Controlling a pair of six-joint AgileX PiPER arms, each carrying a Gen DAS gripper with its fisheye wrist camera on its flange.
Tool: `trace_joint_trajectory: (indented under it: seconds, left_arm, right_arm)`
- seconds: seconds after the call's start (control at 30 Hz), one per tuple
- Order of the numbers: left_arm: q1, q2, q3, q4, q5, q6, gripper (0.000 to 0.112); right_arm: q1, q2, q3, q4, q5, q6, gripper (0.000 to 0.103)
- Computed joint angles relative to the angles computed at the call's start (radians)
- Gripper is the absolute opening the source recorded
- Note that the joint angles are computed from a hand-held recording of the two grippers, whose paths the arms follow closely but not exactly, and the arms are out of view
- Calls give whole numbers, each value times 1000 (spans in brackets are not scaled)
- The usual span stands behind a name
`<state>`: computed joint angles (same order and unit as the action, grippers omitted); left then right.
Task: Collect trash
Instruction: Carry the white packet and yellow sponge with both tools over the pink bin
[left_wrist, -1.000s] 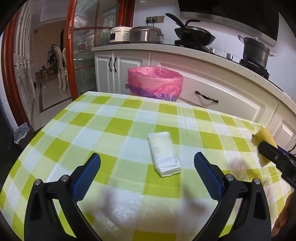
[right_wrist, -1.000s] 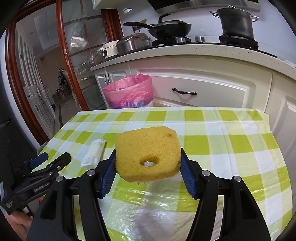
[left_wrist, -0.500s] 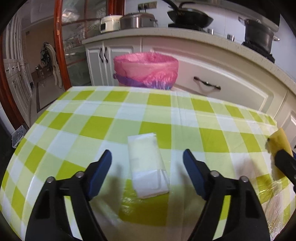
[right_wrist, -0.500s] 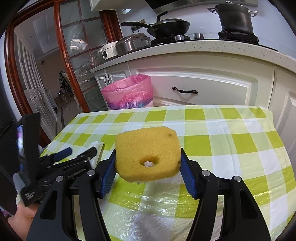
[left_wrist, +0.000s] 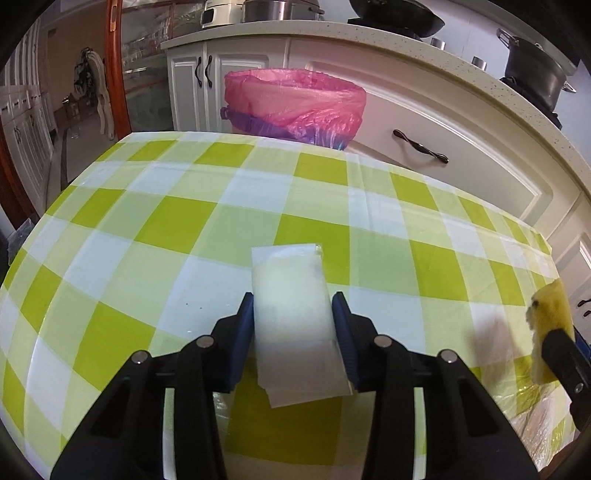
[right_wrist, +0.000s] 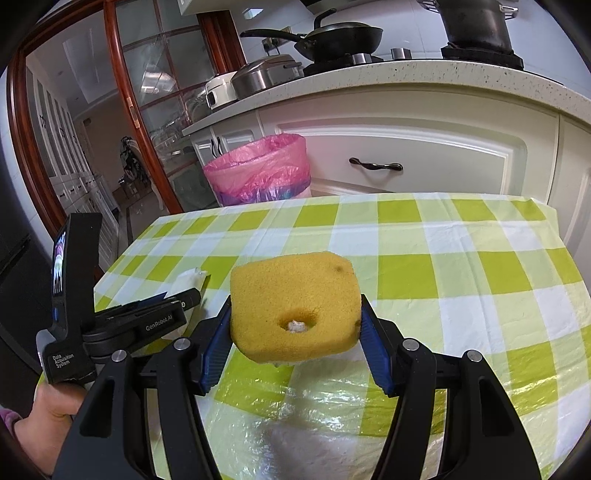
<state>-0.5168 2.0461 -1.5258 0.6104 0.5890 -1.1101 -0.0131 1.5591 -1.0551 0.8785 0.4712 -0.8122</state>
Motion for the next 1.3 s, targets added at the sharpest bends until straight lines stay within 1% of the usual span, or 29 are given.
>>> trace_joint_trajectory:
  seconds: [0.13, 0.17, 0.3, 0.37, 0.43, 0.53, 0.6, 0.73, 0.9, 1.07, 1.2, 1.3]
  left_arm:
    - [-25, -44, 58, 108, -11, -95, 39]
    - [-35, -69, 90, 150, -20, -139, 39]
    - [-86, -167, 199, 338, -9, -313, 39]
    - [-119, -221, 259, 442, 10, -410, 39]
    - [-162, -285, 324, 549, 44, -504, 39]
    - [-215, -358, 389, 648, 101, -584, 39]
    - [-247, -405, 425, 694, 139, -619, 39]
    - [-310, -491, 481, 740, 202, -660, 39]
    - [-368, -563, 523, 781, 255, -696, 39]
    - [-427, -626, 558, 809, 322, -703, 39]
    - [-477, -684, 586, 825, 376, -713, 39]
    - [-498, -708, 585, 832, 404, -691, 39]
  right_arm:
    - [9, -21, 6, -26, -6, 18, 60]
    - [13, -32, 11, -36, -10, 24, 60]
    - [25, -75, 32, -45, -24, 32, 60]
    - [23, -115, 57, 12, -30, -21, 60]
    - [29, -152, 74, 30, -36, -41, 60]
    - [39, -215, 99, 60, -47, -74, 60]
    - [47, -249, 100, 42, -42, -56, 60]
    - [68, -298, 102, -15, -44, -10, 60]
    - [107, -364, 112, -93, -51, 64, 60]
    - [142, -422, 101, -176, -47, 155, 60]
    - [183, -464, 90, -271, -48, 252, 60]
    - [209, -478, 70, -343, -46, 327, 60]
